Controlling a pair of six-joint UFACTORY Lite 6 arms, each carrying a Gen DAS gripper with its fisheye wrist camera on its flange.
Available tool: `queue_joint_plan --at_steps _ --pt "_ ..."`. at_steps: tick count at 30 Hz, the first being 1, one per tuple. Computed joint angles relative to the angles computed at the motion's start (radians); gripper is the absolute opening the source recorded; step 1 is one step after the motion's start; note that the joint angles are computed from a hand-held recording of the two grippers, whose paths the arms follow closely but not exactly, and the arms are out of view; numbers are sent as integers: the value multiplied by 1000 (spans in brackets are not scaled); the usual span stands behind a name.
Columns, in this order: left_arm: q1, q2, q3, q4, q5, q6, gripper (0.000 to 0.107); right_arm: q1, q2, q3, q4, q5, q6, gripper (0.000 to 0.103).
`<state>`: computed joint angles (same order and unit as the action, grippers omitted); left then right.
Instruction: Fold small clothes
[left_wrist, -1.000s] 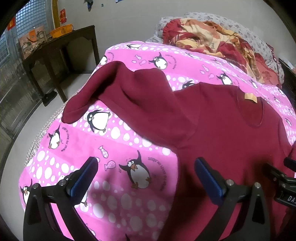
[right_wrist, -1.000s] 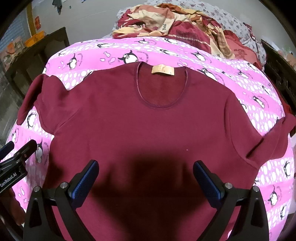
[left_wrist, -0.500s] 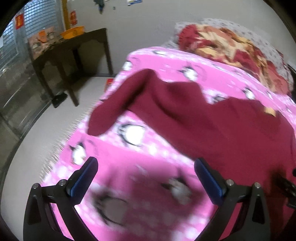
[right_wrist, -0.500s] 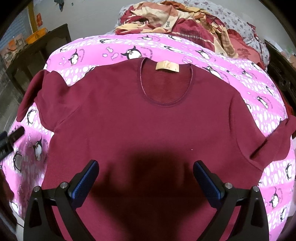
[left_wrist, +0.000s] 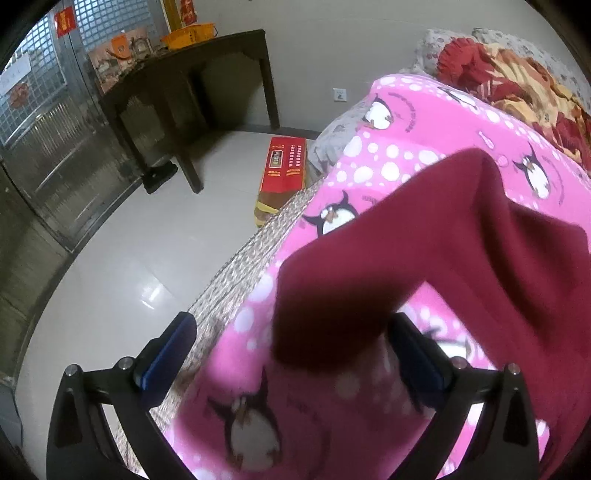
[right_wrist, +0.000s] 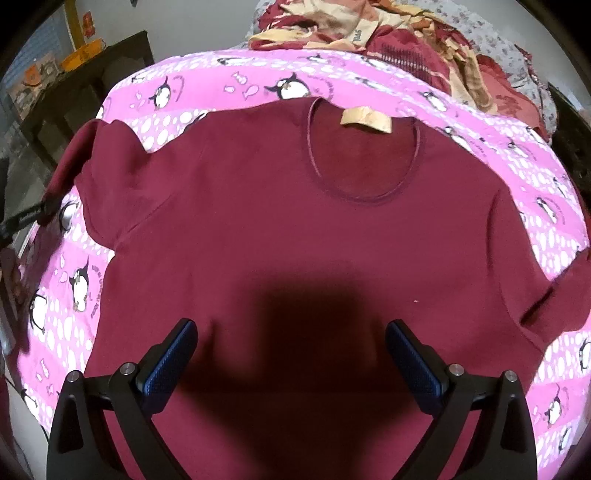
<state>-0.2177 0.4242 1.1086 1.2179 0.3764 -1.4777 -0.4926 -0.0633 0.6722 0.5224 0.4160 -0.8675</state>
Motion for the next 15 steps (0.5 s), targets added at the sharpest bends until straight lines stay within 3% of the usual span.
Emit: queue_joint_plan --at_steps 2,3,4,6,8,11,15 --pt "-3 29 33 -17 -18 39 76 6 12 6 8 -1 -6 103" --pt "-1 42 49 -52 -40 90 52 8 16 8 10 -2 -6 103" --pt "0 45 52 -78 -58 121 34 7 20 10 14 -4 -10 103" --pt "-12 30 48 -85 -63 128 13 2 27 15 14 -1 -9 103" --pt "-37 -15 20 -63 -53 100 12 -19 26 19 34 17 -35 103" --pt "-61 -138 -47 -228 -108 260 11 -64 10 20 69 44 -85 103" --pt "-216 -310 -111 -394 -61 416 11 -146 0 48 120 94 -154 103"
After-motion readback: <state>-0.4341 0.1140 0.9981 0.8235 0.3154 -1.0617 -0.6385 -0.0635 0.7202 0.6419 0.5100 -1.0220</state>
